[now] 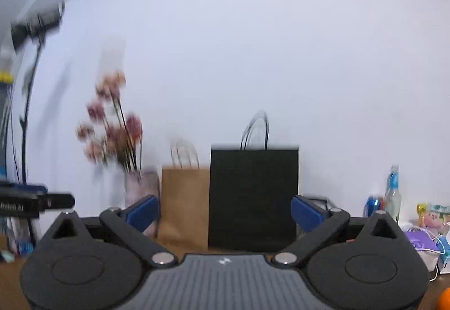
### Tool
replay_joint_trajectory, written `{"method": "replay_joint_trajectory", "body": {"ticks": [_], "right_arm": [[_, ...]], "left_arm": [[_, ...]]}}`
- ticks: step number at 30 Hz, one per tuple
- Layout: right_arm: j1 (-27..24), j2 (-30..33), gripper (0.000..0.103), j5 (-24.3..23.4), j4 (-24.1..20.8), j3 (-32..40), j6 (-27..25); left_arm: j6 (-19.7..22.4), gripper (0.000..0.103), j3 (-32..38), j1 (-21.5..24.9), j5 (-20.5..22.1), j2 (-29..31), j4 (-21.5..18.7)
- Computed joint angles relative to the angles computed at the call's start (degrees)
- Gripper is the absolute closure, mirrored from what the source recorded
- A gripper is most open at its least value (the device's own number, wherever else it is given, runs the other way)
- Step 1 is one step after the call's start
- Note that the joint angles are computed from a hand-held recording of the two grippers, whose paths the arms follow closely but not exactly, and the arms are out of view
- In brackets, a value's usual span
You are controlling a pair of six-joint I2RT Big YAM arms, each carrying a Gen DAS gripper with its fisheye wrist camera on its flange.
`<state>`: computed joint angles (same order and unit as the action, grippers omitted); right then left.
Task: Organize rigid objects
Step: 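Raise both tools out of the red box and back away, then close both grippers on the large white pill bottle from either side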
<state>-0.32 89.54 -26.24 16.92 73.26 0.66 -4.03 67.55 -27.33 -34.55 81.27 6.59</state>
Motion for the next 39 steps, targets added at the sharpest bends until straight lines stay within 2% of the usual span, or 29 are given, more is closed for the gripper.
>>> {"method": "replay_joint_trajectory", "body": {"ticks": [2,4,11,13,15,16,17,19,20,22,26,28,30,31,33,35,36,39], "right_arm": [[-0.2,-1.8,0.002,0.5,2.2,-3.4,-0.6],[-0.3,-2.9,0.002,0.4,1.9,-5.1,-2.2],[-0.9,-7.7,0.002,0.5,-0.4,-9.9,-3.2],[-1.0,-9.2,0.002,0.4,-1.2,-11.2,-3.7],[-1.5,-11.0,0.002,0.0,-1.7,-13.0,-3.4],[-1.8,-12.3,0.002,-0.4,-2.7,-14.1,-2.9],[-2.1,-13.6,0.002,-1.1,-4.6,-14.9,-3.0],[-3.3,-17.4,0.002,-4.1,-10.4,-17.2,-4.8],[-4.2,-19.4,0.002,-6.3,-11.1,-19.1,-5.4],[-6.0,-24.6,0.001,-9.7,-12.5,-24.2,-7.4],[-8.7,-36.2,0.0,-11.1,-16.4,-33.8,-12.0],[-10.4,-41.4,0.0,-12.1,-19.6,-37.7,-13.4],[-12.2,-44.4,0.0,-13.9,-22.1,-40.5,-14.0],[-12.3,-45.2,0.0,-13.4,-25.7,-40.7,-14.9],[-12.2,-44.9,0.0,-13.1,-28.9,-40.5,-16.4],[-11.2,-44.0,0.0,-11.0,-27.6,-40.8,-15.9],[-10.5,-43.4,0.0,-9.5,-26.6,-40.9,-15.1],[-9.1,-40.2,0.002,-7.6,-24.5,-40.0,-13.0]], "left_arm": [[3.1,0.014,-2.8,-1.6,-1.6,-1.2,3.9],[4.5,0.014,-3.9,-2.8,-2.2,-2.0,4.2],[2.7,0.012,-6.6,-5.9,-4.5,-5.5,4.1],[2.3,0.01,-7.1,-7.0,-6.6,-6.7,1.7],[-0.8,0.008,-5.9,-9.1,-11.2,-7.8,-7.6],[-2.7,0.008,-6.4,-10.1,-12.4,-8.7,-10.2],[-4.8,0.008,-7.9,-11.3,-13.1,-10.2,-11.0],[-7.6,0.003,-12.7,-13.6,-13.2,-14.3,-9.4],[-8.7,0.002,-14.6,-14.9,-13.9,-16.0,-8.8],[-9.7,0.0,-19.3,-19.1,-17.7,-19.7,-6.8],[-8.0,0.0,-26.7,-28.4,-27.3,-24.6,-3.1],[-12.5,0.0,-27.9,-32.2,-31.8,-25.6,-7.3],[-18.1,0.0,-27.8,-33.3,-30.9,-26.1,-14.1],[-20.0,0.0,-27.2,-32.9,-28.7,-26.0,-17.8],[-19.2,0.0,-26.8,-31.6,-26.8,-25.1,-18.1],[-19.7,0.0,-26.5,-30.5,-27.9,-23.3,-17.3],[-21.0,0.0,-26.0,-29.6,-27.3,-22.1,-18.3],[-25.2,0.0,-25.1,-26.6,-22.7,-20.1,-21.9]]}}
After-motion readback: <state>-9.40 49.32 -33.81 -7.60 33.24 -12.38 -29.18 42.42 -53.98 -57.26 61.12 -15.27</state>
